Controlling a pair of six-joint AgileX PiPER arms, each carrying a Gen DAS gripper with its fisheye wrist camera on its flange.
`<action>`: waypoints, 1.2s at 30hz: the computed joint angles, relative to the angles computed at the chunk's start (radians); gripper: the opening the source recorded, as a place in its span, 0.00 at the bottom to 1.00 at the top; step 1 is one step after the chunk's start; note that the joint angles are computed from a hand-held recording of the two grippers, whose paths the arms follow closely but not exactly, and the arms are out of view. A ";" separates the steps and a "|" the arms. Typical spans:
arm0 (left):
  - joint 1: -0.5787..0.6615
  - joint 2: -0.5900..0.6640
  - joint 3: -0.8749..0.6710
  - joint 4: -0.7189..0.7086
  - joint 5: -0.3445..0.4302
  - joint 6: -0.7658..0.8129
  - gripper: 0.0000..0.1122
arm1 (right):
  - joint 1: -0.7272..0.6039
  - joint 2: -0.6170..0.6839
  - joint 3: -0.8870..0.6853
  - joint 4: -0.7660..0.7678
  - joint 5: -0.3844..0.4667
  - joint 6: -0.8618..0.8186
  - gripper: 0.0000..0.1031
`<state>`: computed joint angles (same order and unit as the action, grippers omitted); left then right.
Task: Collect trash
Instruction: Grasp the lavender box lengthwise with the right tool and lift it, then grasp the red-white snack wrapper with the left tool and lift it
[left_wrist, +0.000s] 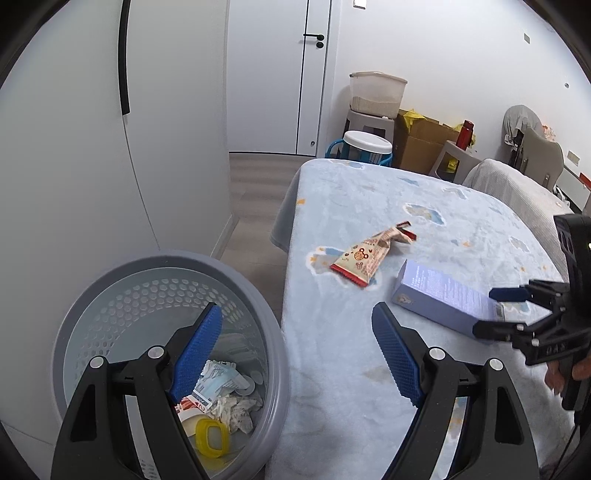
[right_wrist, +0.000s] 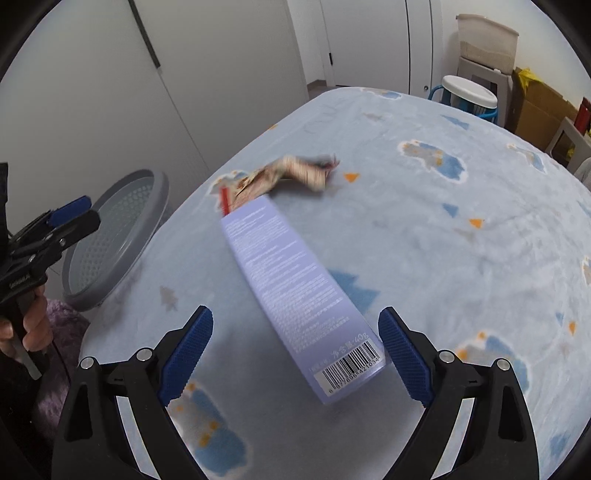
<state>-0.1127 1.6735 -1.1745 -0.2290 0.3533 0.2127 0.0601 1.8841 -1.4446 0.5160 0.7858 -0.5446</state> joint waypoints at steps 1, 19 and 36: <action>0.001 -0.002 0.001 -0.004 -0.001 0.004 0.71 | 0.009 -0.014 0.020 0.005 -0.004 0.006 0.87; 0.054 -0.048 0.047 -0.147 -0.009 0.162 0.71 | 0.184 -0.052 0.091 -0.191 -0.200 0.530 0.86; 0.122 -0.025 0.027 -0.229 0.052 0.288 0.71 | 0.269 0.082 -0.053 -0.578 -0.142 0.914 0.42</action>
